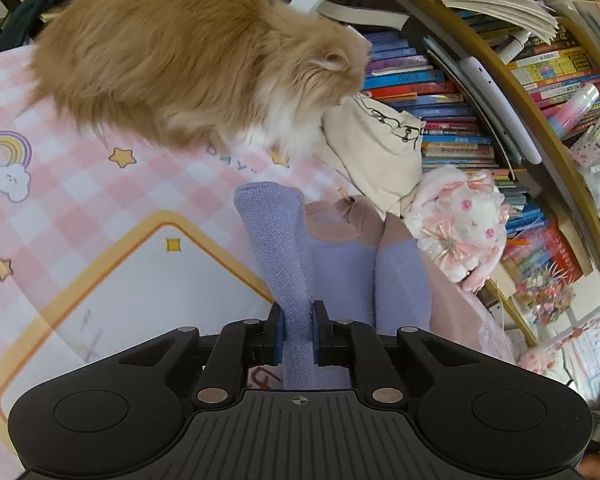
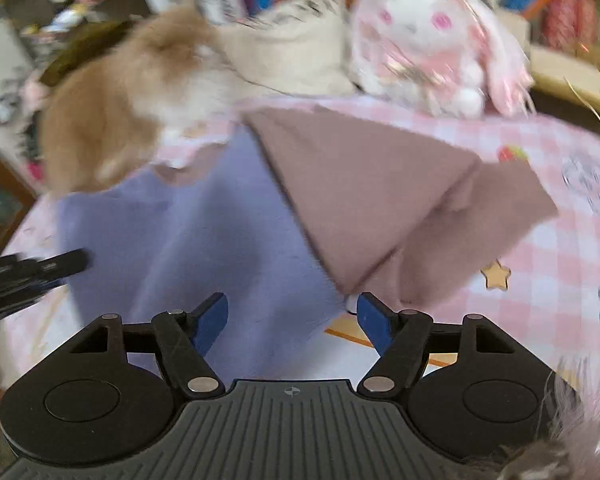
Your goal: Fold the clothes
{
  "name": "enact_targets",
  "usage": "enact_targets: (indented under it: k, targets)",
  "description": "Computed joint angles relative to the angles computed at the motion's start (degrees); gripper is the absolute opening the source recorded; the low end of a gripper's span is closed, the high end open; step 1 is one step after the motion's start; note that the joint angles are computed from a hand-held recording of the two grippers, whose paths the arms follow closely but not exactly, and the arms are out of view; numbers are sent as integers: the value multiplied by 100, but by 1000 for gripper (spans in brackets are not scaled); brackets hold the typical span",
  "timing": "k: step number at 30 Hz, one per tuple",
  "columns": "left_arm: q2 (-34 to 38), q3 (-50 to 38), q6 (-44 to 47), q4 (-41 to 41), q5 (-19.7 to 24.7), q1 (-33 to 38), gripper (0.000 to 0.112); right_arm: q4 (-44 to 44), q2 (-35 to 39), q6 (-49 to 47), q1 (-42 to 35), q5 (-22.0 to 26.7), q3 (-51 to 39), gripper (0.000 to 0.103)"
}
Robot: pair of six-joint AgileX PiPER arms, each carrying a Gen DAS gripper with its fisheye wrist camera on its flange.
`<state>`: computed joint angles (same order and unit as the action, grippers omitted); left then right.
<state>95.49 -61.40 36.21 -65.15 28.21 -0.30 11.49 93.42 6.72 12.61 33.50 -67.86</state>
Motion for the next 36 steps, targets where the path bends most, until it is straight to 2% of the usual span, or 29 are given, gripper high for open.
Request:
enact_targets:
  k: [1, 2, 4, 5, 6, 8, 11, 13, 15, 16, 17, 18, 19, 21, 22, 24, 26, 28, 30, 32, 36]
  targets:
    - [95, -51, 14, -70, 65, 65, 12, -133, 140, 300, 62, 60, -104, 63]
    - [229, -182, -143, 39, 90, 114, 11, -37, 283, 371, 55, 151, -197, 43]
    - [478, -472, -433, 273, 83, 181, 11, 405, 325, -4, 33, 348, -268, 20]
    - [572, -599, -481, 324, 47, 200, 11, 661, 285, -291, 25, 459, -276, 13]
    - [636, -713, -415, 319, -10, 211, 11, 903, 248, -562, 17, 576, -285, 9]
    - [732, -959, -167, 291, -96, 216, 11, 1326, 157, -1055, 19, 806, -294, 8]
    - [879, -1363, -511, 963, -199, 150, 11, 1764, -144, -1649, 163, 1087, -200, 1]
    - [1017, -1632, -1287, 1826, -182, 85, 13, 2736, -189, -2546, 90, 1664, -114, 1]
    - [1076, -1777, -2433, 2918, -100, -11, 20, 3761, -127, -3483, -19, 2459, -9, 1]
    - [1041, -1750, -2853, 3251, -97, -44, 24, 3987, -104, -3685, 10, 2663, 25, 1]
    - [918, -1600, -3075, 3355, -209, -68, 34, 3983, -91, -3735, -3, 2639, 6, 1]
    - [779, -1424, -3234, 3391, -347, -86, 39, 3902, -93, -3698, 29, 2564, -22, 1]
    - [624, -1262, -3167, 3359, -525, -151, 42, 3820, -93, -3661, 62, 2490, -51, 1]
    - [317, -966, -2890, 3237, -891, -308, 60, 3651, -93, -3581, 128, 2343, -107, 2]
    - [239, -924, -2571, 3124, -968, -405, 63, 3556, -94, -3457, 122, 2242, -102, 2]
    - [292, -1151, -1923, 2988, -710, -607, 70, 3258, -80, -2801, -46, 1919, 14, 2]
    - [428, -1468, -1459, 2987, -395, -830, 71, 2645, -108, -2101, -68, 1603, 56, 4]
    - [643, -1786, -1399, 3200, -224, -1118, 72, 2263, -198, -1646, -150, 1414, 164, 6]
    - [933, -2186, -1694, 3676, -111, -1439, 77, 2000, -304, -1311, -250, 1284, 283, 16]
    - [1317, -2717, -2235, 4291, 66, -1713, 78, 1855, -483, -1180, -343, 1197, 445, 37]
    - [2190, -4037, -3046, 4918, 700, -1976, 78, 1723, -881, -1331, -622, 1142, 855, 45]
